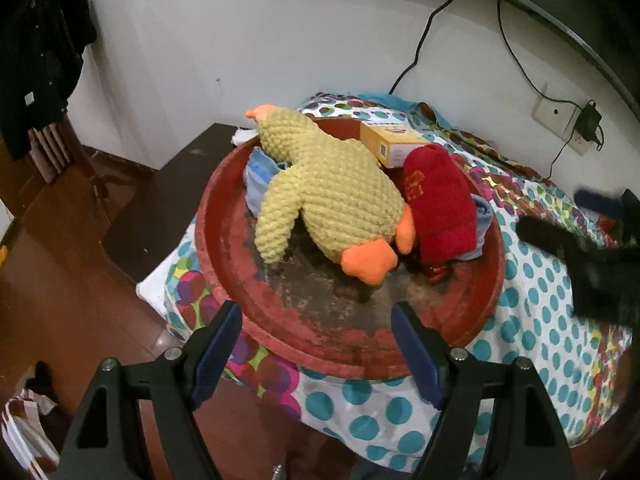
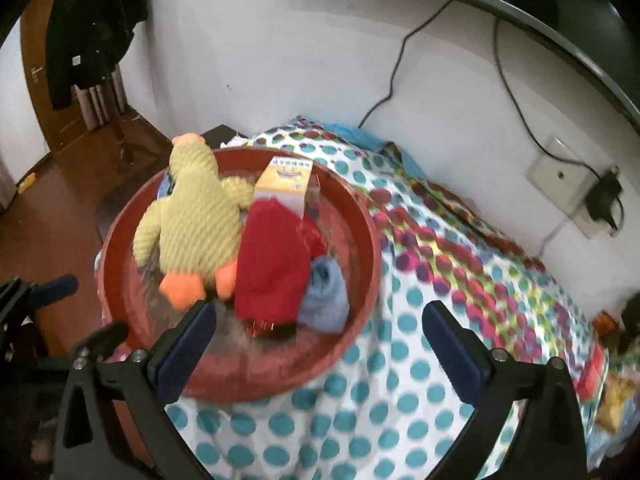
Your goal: Organize objects
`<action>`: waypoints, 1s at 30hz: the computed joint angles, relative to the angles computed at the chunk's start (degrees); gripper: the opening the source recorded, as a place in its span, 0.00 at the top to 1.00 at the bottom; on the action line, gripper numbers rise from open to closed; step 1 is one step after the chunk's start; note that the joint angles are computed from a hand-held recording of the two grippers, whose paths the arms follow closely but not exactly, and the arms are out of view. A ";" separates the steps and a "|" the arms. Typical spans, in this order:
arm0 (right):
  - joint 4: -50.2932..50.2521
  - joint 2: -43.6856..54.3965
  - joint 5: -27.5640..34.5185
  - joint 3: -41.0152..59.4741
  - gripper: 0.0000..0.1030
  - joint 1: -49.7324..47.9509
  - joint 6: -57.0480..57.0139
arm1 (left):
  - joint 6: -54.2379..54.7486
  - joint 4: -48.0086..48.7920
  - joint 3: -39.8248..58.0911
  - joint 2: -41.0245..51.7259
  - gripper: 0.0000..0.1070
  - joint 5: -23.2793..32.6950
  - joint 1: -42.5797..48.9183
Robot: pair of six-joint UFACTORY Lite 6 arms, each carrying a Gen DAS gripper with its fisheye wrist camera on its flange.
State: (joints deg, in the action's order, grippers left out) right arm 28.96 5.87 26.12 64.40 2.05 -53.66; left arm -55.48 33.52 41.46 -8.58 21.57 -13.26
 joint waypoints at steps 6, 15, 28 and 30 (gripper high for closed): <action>0.93 -4.27 1.94 -7.16 0.01 -1.27 -0.07 | 1.89 -3.88 1.99 1.03 0.26 1.06 -0.48; -2.24 -4.61 -0.44 -9.57 0.01 -0.18 2.66 | 5.61 -8.20 2.89 1.52 0.26 1.24 1.25; -5.62 -4.92 -1.51 -9.34 0.01 0.94 5.59 | -0.02 -2.42 4.53 3.88 0.26 3.44 0.81; -5.95 -5.19 -1.53 -9.70 0.01 1.06 5.55 | 0.27 -2.56 4.78 4.26 0.26 3.46 0.80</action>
State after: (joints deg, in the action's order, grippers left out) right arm 23.01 0.69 24.59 54.69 3.11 -48.11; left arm -55.21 30.96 46.24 -4.33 25.02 -12.47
